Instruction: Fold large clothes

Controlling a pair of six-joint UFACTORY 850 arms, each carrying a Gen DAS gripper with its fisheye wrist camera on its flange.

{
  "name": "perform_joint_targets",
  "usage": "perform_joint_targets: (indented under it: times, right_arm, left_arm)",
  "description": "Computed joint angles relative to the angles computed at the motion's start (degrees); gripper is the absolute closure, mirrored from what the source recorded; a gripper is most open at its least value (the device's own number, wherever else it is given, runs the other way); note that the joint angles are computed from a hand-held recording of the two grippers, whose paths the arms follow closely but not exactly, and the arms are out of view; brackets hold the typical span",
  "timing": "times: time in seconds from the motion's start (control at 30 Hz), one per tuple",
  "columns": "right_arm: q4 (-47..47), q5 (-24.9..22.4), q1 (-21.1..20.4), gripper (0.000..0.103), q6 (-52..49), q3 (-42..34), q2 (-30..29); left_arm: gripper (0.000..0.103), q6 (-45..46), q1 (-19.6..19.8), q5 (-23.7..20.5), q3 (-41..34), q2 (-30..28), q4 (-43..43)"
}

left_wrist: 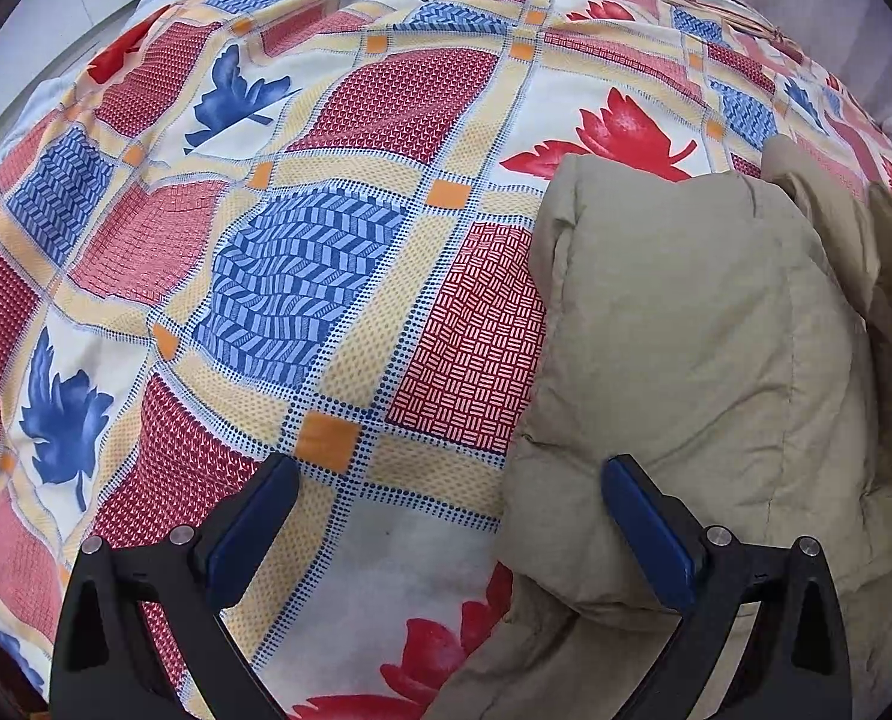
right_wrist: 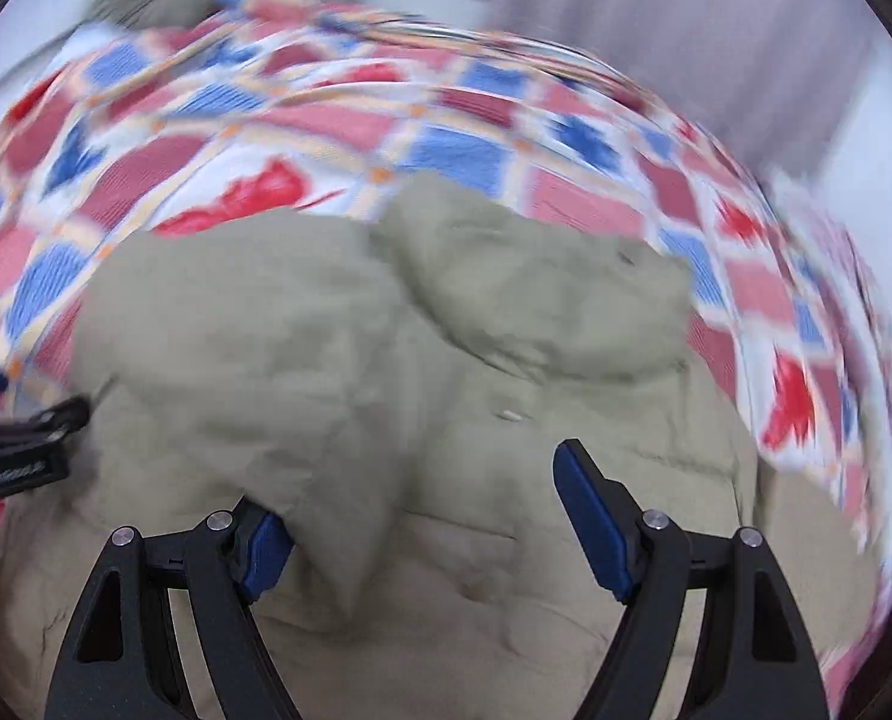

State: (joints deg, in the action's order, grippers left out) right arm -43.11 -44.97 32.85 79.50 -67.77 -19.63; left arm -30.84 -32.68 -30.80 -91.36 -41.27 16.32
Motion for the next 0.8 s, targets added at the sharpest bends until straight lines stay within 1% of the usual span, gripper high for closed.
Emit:
perform_joint_targets:
  times: [0.03, 0.07, 0.13, 0.17, 0.2, 0.23, 0.27, 0.3, 0.33, 0.37, 0.4, 0.43, 0.47, 0.5, 0.53, 0.57, 0.6, 0.63, 0.67, 0.7, 0.77, 0.8]
  right_arm:
    - [1.4, 2.1, -1.3, 0.020, 3.0, 3.1, 2.5]
    - [4.0, 5.5, -3.2, 0.020, 5.9, 7.2, 5.8]
    - [11.2, 13.6, -6.8, 0.020, 6.9, 14.1, 11.1]
    - [16.0, 18.6, -8.8, 0.020, 6.8, 18.2, 14.5]
    - [18.3, 21.2, -9.8, 0.020, 7.4, 21.0, 16.9]
    - [18.3, 21.4, -10.0, 0.020, 10.1, 23.2, 19.2]
    - [16.6, 20.4, -9.8, 0.020, 13.3, 24.7, 21.1]
    - [15.2, 19.6, -9.6, 0.020, 15.9, 25.9, 22.7]
    - [13.8, 18.8, -9.3, 0.020, 18.5, 26.9, 24.2]
    - [12.0, 18.4, -9.0, 0.021, 21.3, 27.6, 25.5]
    - [9.5, 18.4, -8.8, 0.027, 24.1, 28.1, 26.5]
    - [7.6, 18.8, -8.6, 0.037, 25.4, 28.2, 27.1]
    - [6.9, 19.4, -8.8, 0.062, 24.2, 27.7, 26.9]
    - [7.9, 19.9, -9.2, 0.071, 20.7, 26.5, 25.5]
    - [10.5, 21.4, -10.0, 0.073, 15.2, 25.1, 23.8]
    - [11.6, 22.9, -10.4, 0.080, 12.1, 24.4, 22.7]
    - [12.7, 24.4, -10.7, 0.080, 8.3, 23.1, 20.8]
    - [13.7, 24.7, -10.6, 0.080, 4.7, 21.6, 18.8]
    - [14.3, 24.4, -10.4, 0.080, 1.3, 20.0, 16.5]
    - [15.0, 23.4, -10.3, 0.080, -2.1, 18.4, 13.9]
    - [16.2, 20.9, -10.4, 0.081, -5.3, 16.6, 10.0]
    - [17.0, 20.8, -11.1, 0.089, -5.3, 17.0, 8.8]
  left_arm:
    - [0.001, 0.3, 0.0, -0.1, 0.0, 0.1, -0.2]
    - [0.001, 0.7, 0.0, -0.2, 0.1, 0.4, -0.4]
    - [0.001, -3.3, -0.4, 0.6, 1.4, 2.1, 4.2]
    - [0.001, -4.7, -0.5, 1.5, 2.1, 3.1, 6.2]
    - [0.001, -4.2, -0.4, 2.5, 2.5, 3.9, 6.2]
    - [0.002, -3.2, -0.3, 3.5, 2.7, 4.5, 5.5]
    - [0.013, -1.4, -0.2, 4.7, 2.6, 5.0, 4.3]
    - [0.022, 1.0, -0.1, 4.8, 1.7, 4.8, 2.7]
    - [0.023, 3.8, -0.2, 4.3, 0.3, 4.2, 0.6]
    - [0.028, 8.0, -0.1, 4.0, -1.5, 3.2, -2.9]
    - [0.042, 11.0, -0.1, 4.1, -2.8, 2.4, -5.6]
    - [0.047, 14.4, -0.3, 3.2, -5.1, 0.9, -8.5]
    - [0.049, 16.7, -0.6, 2.3, -6.9, -0.4, -10.6]
    - [0.049, 18.1, -0.9, 2.2, -8.3, -1.5, -11.8]
    - [0.049, 18.1, -1.4, 2.2, -9.1, -2.3, -11.6]
    - [0.049, 16.5, -2.0, 1.5, -10.3, -3.6, -9.7]
    - [0.049, 14.0, -2.6, 0.9, -11.2, -4.6, -7.0]
    - [0.049, 11.4, -3.0, 0.6, -11.4, -5.4, -4.2]
    - [0.048, 9.0, -3.2, 0.1, -11.6, -6.3, -2.4]
    - [0.048, 8.4, -3.3, -0.3, -11.7, -7.0, -2.3]
    - [0.048, 7.4, -3.4, 0.5, -10.7, -7.0, -2.5]
    - [0.048, 6.1, -3.6, 0.8, -10.2, -6.8, -1.2]
